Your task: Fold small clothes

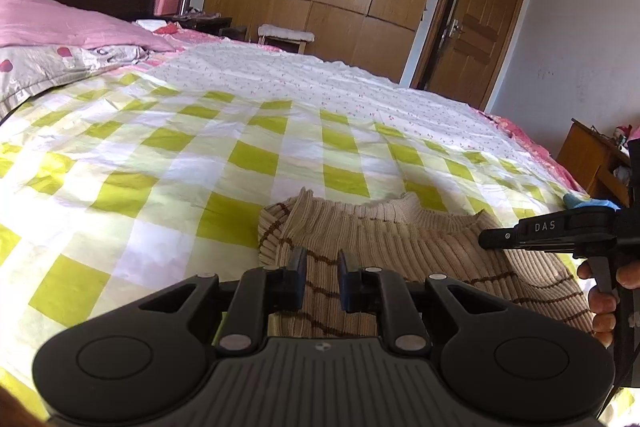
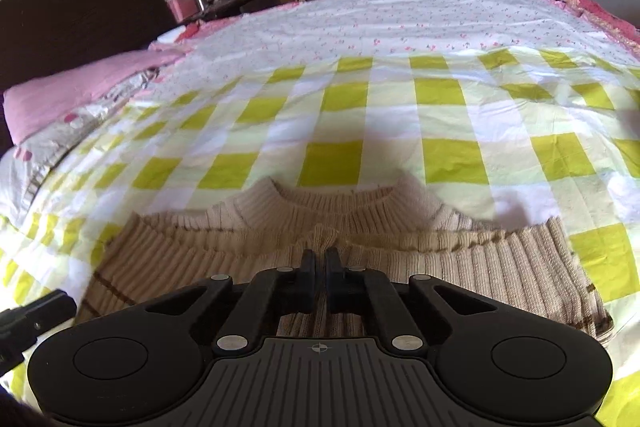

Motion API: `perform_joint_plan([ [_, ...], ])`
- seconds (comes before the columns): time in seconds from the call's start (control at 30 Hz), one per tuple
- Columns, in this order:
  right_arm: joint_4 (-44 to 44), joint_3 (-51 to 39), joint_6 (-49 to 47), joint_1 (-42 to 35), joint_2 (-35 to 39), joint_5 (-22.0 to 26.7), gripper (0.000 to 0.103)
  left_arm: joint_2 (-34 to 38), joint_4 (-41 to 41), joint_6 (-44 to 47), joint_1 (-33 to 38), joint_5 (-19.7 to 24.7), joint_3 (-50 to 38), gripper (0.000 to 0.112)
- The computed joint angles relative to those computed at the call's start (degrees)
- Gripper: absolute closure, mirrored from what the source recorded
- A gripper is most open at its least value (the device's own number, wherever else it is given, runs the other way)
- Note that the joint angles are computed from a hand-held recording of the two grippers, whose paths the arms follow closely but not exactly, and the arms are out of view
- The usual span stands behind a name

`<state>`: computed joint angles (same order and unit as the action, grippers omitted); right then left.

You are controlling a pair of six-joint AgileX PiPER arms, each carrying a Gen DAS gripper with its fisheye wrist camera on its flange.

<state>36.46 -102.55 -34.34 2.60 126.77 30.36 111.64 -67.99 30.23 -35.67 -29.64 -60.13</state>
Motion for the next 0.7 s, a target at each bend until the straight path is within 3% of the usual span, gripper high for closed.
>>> perform_joint_plan([
  [0.13,8.0,0.1,-3.0,-0.5,0.0,-3.3,0.098,0.7,-0.7,2.7,-1.1,-2.0,-1.0,0.089],
  [0.23,-3.1,-3.7,6.9,1.0,3.6,-3.4,0.098,3.2,-6.8,10.3,-1.6,-1.6,-3.7,0.089],
  [0.3,-10.4,-7.3,11.6,1.7,6.6,0.0,0.097,4.5,-11.7,15.4,-1.8,-1.4,-5.0,0.089],
  [0.37,-10.5,-6.3,10.6,1.9,6.1,-0.8,0.093,5.4,-15.7,19.4,-1.9,-1.4,-5.8,0.089],
  [0.57,-6.9,-0.3,5.8,2.9,0.4,-4.9,0.087,5.6,-12.7,14.4,-1.2,-2.0,-5.1,0.089],
  [0.7,-2.5,-2.4,2.9,4.1,0.9,2.2,0.071,5.8,-11.1,11.3,-0.7,-1.7,-5.1,0.089],
])
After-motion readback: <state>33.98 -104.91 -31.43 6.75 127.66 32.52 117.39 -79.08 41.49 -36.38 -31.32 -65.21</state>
